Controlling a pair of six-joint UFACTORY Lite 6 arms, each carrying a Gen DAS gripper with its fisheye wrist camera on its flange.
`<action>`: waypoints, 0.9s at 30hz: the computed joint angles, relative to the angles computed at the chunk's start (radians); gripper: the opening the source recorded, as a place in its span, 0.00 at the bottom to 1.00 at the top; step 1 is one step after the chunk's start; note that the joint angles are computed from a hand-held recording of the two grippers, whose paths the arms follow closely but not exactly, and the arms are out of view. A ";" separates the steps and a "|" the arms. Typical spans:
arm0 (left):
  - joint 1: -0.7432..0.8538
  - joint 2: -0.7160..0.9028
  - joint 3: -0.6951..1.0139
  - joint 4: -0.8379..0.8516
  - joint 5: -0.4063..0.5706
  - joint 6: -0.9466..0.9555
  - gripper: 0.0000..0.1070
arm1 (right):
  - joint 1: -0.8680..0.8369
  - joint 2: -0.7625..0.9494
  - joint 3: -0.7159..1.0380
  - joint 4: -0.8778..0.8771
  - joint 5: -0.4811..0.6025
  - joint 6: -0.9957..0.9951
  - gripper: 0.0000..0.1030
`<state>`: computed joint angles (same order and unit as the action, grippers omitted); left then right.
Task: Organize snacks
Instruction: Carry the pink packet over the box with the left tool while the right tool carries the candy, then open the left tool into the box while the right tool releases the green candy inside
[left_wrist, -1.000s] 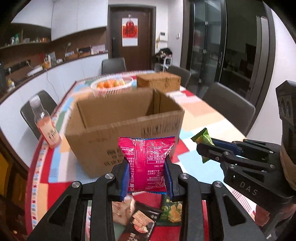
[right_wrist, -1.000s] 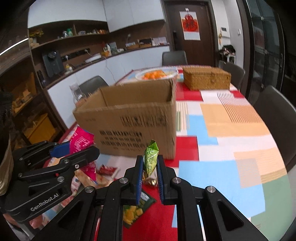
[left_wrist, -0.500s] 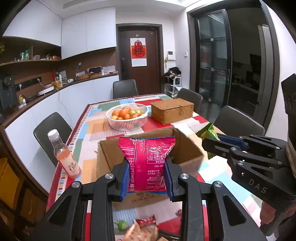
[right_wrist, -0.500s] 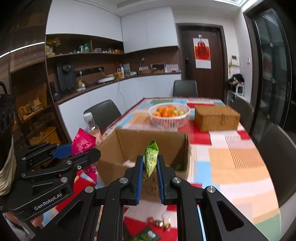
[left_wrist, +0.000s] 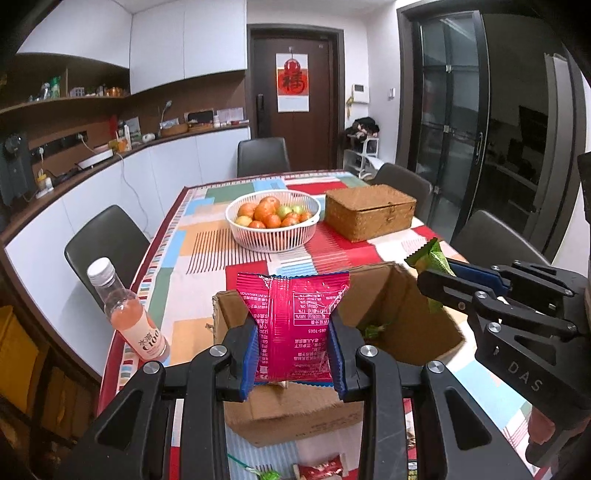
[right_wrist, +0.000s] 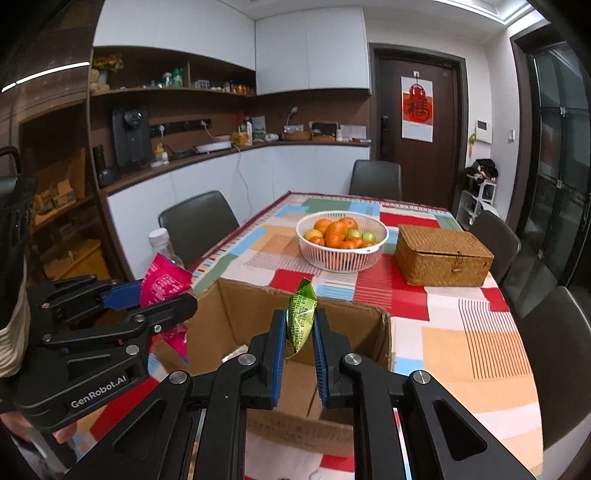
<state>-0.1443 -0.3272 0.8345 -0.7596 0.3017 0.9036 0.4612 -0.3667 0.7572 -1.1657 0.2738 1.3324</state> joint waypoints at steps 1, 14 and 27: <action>-0.001 0.027 0.015 -0.002 -0.003 0.004 0.30 | -0.004 0.013 0.007 0.001 -0.006 -0.002 0.15; -0.017 0.121 0.029 0.124 -0.095 -0.120 0.57 | -0.043 0.232 0.121 -0.067 -0.026 0.048 0.40; -0.012 -0.286 -0.209 0.280 0.023 -0.265 0.68 | 0.045 -0.052 -0.079 0.114 0.024 -0.117 0.40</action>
